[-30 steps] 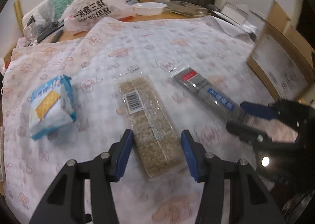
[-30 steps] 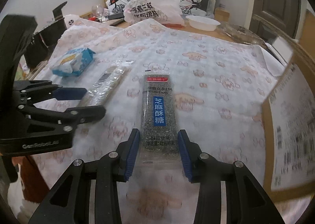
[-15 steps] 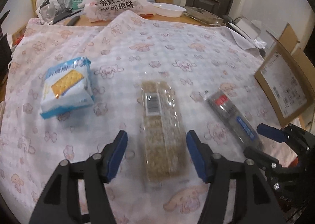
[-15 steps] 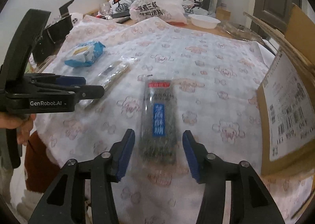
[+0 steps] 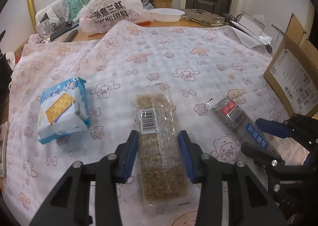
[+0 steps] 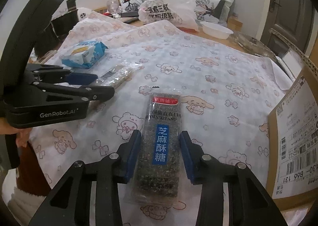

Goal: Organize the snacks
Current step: 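Carry both packets into the box and open both grippers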

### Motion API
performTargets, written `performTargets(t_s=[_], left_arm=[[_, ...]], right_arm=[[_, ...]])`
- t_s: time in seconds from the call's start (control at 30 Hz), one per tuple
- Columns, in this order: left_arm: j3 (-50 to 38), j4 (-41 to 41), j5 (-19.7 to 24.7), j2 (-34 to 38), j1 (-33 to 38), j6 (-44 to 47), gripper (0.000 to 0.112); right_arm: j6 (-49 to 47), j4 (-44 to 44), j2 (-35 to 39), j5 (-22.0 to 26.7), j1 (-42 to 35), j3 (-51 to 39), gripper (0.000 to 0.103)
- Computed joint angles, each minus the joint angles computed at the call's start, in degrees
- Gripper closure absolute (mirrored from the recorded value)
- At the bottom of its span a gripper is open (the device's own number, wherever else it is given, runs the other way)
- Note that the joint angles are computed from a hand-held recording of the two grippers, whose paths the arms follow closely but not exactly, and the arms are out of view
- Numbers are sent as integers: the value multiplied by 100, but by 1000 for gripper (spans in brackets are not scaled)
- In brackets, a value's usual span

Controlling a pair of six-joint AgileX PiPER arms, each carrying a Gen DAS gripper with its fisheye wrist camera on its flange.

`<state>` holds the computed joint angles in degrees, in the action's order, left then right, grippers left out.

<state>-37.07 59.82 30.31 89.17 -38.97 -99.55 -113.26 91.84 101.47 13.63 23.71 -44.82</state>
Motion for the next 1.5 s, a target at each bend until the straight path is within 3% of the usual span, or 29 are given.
performTargets(t_s=[0.17,0.27,0.47,0.57,0.7,0.83,1.03,1.23,1.4,1.5], left_arm=[[206,110,210,-410,-215,-279,74],[307,17,585,-860,-493,-302,74],[66,-238,1998,-1890,-1504,-41,74],[-318,-254,2744,-2104,-2063,164,74],[-1014,-139,3296,-2045,-2582,474,74],[-2018,-21,3320,-1450,-2742,1025,74],[-3715,-358,2422,-157,-2376,2156,74],[-5742,-1764,1708,1451,-1808,3929,74],[-7368,-2995,1899,2704,-1421,5051,74],[-8046,-3290,2169,3201,-1406,5314,74]], right_arm=[[-8,72,-407,30,97,177,68],[275,-154,-802,149,167,308,68],[1178,-898,-1774,249,381,449,68],[1721,-1377,-2270,309,345,456,68],[1918,-1563,-2843,542,-107,450,68],[1870,-1631,-3102,1223,-1112,338,68],[1470,-1560,-2864,2356,-3120,-3,68],[1384,-1798,-1861,2647,-4177,-684,68],[1445,-2070,-1138,2737,-4466,-1231,68],[1471,-2181,-801,2762,-4513,-1508,68]])
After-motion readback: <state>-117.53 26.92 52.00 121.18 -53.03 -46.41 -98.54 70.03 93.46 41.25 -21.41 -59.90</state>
